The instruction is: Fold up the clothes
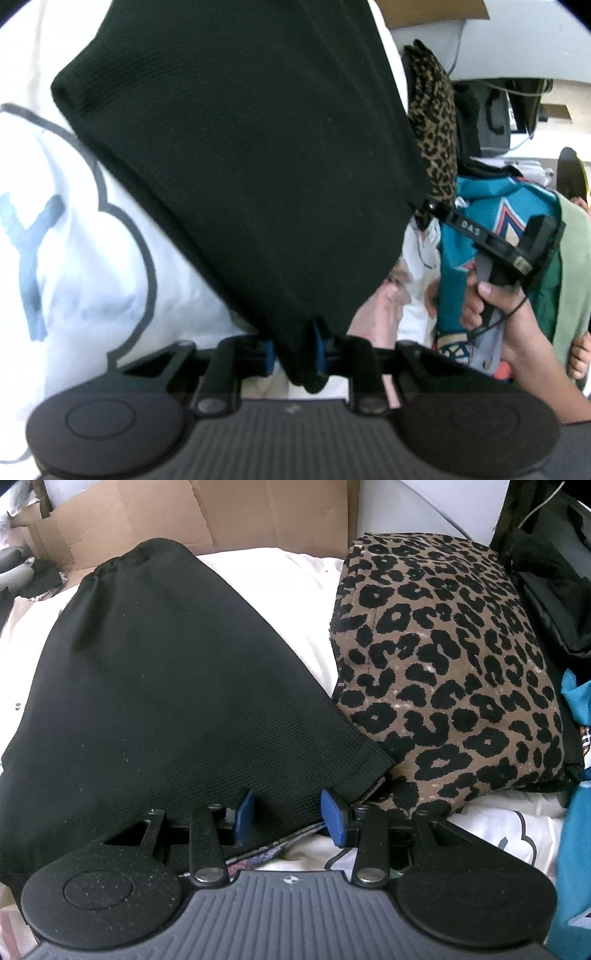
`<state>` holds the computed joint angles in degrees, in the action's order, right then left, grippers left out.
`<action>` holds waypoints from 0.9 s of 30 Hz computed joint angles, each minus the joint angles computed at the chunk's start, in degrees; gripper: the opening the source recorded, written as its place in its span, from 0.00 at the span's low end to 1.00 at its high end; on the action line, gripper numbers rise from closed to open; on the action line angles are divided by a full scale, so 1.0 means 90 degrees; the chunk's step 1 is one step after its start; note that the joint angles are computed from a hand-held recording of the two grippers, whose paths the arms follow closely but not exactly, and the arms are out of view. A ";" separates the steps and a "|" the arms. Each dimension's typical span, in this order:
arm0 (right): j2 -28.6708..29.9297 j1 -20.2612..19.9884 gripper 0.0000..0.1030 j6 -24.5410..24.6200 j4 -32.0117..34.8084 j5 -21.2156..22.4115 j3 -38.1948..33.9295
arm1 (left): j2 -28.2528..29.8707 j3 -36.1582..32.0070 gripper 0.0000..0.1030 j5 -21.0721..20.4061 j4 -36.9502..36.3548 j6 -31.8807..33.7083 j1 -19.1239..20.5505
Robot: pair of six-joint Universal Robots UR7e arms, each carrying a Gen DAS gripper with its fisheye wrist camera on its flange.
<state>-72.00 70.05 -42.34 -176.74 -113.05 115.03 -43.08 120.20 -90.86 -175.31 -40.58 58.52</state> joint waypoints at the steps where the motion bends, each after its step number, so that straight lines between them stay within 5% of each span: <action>1: -0.0003 -0.0007 0.46 -0.0003 0.0002 0.0010 -0.0002 | 0.0038 0.0046 0.21 0.0007 -0.0160 -0.0077 -0.0002; 9: -0.0046 -0.0046 0.46 0.0023 0.0028 0.0051 -0.0012 | 0.0089 0.0210 0.10 -0.0316 -0.0606 -0.0501 0.0165; 23: -0.0008 -0.0141 0.46 0.0388 0.0010 -0.0120 -0.0293 | -0.0372 0.0056 0.06 -0.0291 0.0414 -0.0116 0.0039; 27: -0.0137 -0.0324 0.46 0.1251 0.0712 0.0273 -0.0459 | -0.0565 -0.0053 0.05 -0.0416 0.0817 -0.0410 0.0033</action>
